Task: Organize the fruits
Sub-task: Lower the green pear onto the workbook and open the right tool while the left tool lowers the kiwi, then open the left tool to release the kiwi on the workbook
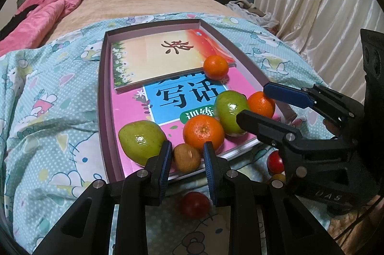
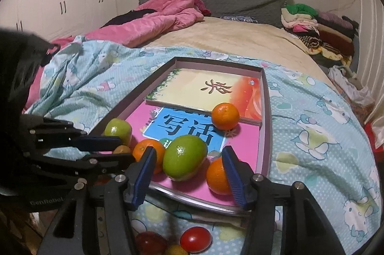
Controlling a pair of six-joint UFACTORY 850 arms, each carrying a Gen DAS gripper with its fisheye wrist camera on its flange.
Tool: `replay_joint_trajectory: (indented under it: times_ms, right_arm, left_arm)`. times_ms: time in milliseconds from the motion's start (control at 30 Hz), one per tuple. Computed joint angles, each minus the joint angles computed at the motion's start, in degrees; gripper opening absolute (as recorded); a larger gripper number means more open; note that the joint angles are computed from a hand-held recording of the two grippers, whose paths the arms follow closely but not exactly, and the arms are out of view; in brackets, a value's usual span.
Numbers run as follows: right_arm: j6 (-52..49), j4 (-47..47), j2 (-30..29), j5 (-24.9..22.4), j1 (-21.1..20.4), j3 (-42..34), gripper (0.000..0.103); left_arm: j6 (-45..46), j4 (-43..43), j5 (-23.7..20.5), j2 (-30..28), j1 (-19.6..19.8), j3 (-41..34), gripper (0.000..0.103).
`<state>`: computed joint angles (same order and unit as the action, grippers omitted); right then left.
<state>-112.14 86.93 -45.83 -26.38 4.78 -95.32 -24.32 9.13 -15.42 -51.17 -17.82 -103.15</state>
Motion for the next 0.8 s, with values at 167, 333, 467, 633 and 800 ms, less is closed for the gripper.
replay_joint_trajectory:
  times_ms: [167, 333, 467, 633, 800]
  right_arm:
    - [1.69, -0.12, -0.15, -0.94, -0.47, -0.4, 0.056]
    - [2.08, 0.17, -0.17, -1.49, -0.64, -0.48, 0.059]
    - [3.3, -0.1, -0.16, -1.97, -0.85, -0.62, 0.063]
    - [4.59, 0.25, -0.19, -3.02, -1.29, -0.91, 0.067]
    - [4.43, 1.13, -0.05, -3.1, -1.45, -0.8, 0.067]
  left_arm:
    - [-1.1, 0.8, 0.83, 0.41, -0.08, 0.59, 0.035]
    - [-1.46, 0.61, 1.6, 0.92, -0.02, 1.19, 0.041]
    - [0.97, -2.66, 2.19, 1.26, 0.32, 1.59, 0.047]
    - [1.36, -3.49, 3.75, 2.14, 0.41, 2.7, 0.051]
    - [-1.59, -0.77, 4.19, 2.6, 0.26, 3.2, 0.059]
